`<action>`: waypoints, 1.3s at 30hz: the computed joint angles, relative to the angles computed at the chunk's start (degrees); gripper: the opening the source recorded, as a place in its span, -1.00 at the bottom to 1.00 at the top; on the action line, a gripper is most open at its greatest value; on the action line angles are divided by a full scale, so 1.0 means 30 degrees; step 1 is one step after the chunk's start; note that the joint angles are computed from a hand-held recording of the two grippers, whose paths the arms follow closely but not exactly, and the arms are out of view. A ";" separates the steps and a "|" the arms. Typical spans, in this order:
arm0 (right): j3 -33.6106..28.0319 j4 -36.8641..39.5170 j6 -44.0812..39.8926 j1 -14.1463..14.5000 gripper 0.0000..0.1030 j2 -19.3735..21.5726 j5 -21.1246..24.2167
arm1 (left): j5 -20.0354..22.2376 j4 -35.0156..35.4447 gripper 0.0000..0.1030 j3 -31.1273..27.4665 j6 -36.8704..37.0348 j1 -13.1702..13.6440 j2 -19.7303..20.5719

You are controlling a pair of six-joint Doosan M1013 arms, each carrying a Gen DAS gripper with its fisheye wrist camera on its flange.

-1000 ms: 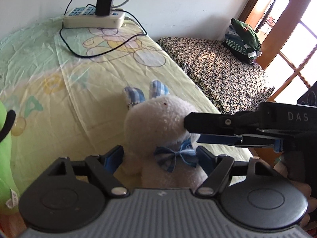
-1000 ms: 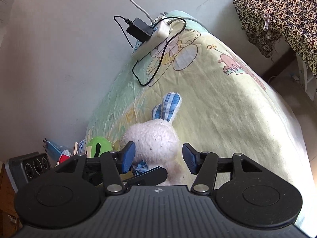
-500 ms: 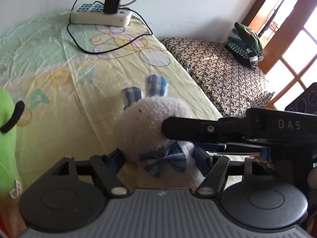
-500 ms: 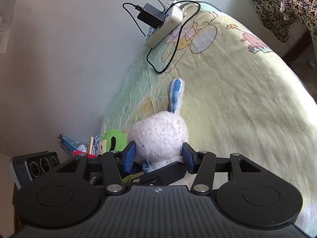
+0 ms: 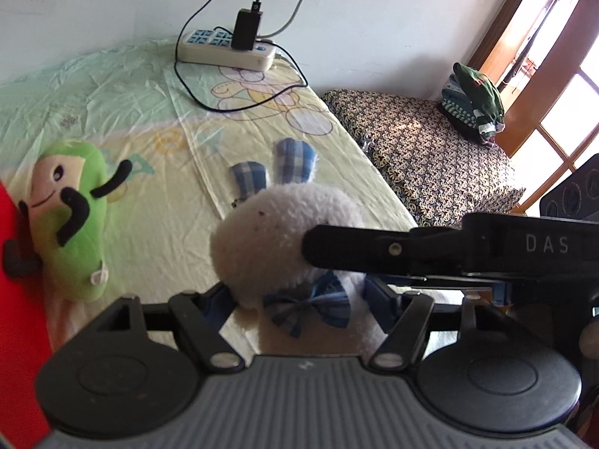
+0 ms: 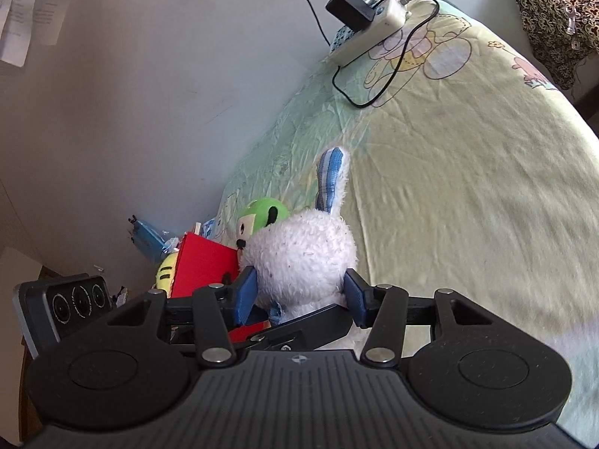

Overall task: Organize objects
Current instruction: 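Lift the white bunny with the right gripper and carry it to the red box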

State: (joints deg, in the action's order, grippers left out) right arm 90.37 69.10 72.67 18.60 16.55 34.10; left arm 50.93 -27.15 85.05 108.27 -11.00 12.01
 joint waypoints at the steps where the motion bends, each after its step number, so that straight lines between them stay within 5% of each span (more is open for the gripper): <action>1: -0.0047 0.0039 -0.0137 0.0056 0.03 -0.0036 0.0130 | -0.0139 0.0194 0.37 0.0148 -0.0295 0.0014 -0.0225; 12: -0.1009 0.1654 -0.2689 0.0684 0.03 0.0023 0.1608 | -0.2231 0.2336 0.37 0.1554 -0.2463 0.0387 -0.2463; 20: -0.2076 0.1776 -0.3566 0.1467 0.04 0.0245 0.1375 | -0.3329 0.1753 0.37 0.2062 -0.1558 0.1375 -0.3432; 39: -0.5558 -0.1230 -0.0031 0.5222 0.04 0.2359 -0.2133 | -0.1408 -0.3415 0.37 0.1881 0.5524 0.6884 -0.3533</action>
